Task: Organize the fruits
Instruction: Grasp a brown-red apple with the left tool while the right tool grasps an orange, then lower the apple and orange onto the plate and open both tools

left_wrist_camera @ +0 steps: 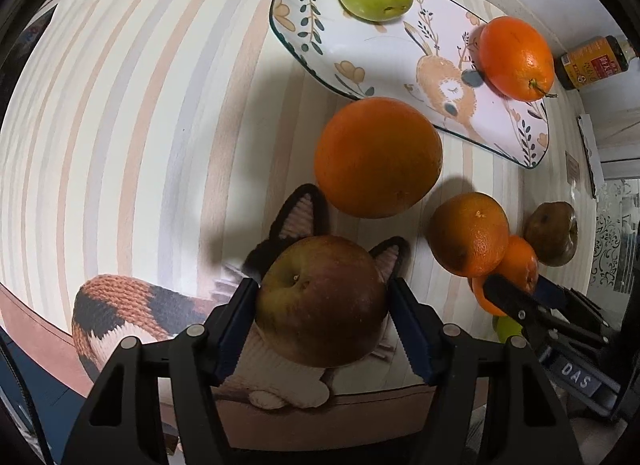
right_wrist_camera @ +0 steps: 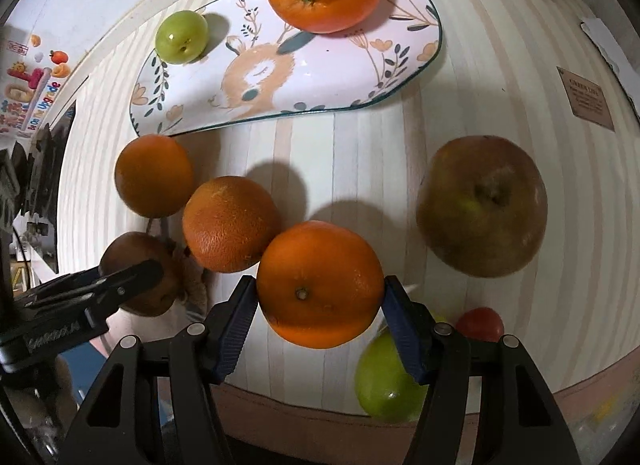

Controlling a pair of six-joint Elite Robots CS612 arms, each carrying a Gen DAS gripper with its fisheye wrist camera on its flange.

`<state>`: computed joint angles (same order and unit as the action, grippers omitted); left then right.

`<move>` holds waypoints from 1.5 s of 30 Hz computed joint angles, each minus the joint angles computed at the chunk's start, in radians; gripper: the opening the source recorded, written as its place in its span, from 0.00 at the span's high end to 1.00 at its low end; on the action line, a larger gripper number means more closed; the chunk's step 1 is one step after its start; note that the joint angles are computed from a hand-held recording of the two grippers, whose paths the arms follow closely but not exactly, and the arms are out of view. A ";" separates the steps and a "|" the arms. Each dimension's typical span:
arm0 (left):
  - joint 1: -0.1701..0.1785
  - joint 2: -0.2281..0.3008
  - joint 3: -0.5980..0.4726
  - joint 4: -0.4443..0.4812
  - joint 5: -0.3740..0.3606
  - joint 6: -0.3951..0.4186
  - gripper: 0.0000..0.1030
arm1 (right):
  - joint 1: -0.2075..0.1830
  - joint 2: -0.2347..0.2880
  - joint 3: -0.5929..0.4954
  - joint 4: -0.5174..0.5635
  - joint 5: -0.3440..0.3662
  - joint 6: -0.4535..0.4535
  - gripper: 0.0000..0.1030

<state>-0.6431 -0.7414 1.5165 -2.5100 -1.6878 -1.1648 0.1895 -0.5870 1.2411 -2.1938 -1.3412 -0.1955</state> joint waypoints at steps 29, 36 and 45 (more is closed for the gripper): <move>0.133 0.045 -0.188 0.115 0.048 0.191 0.38 | 0.027 0.145 -0.291 0.060 0.142 0.075 0.36; 0.149 0.084 -0.235 0.169 0.000 0.196 0.38 | 0.031 0.185 -0.354 0.101 0.164 0.103 0.35; 0.144 0.069 -0.231 0.171 0.039 0.182 0.38 | 0.024 0.164 -0.356 0.151 0.180 0.138 0.14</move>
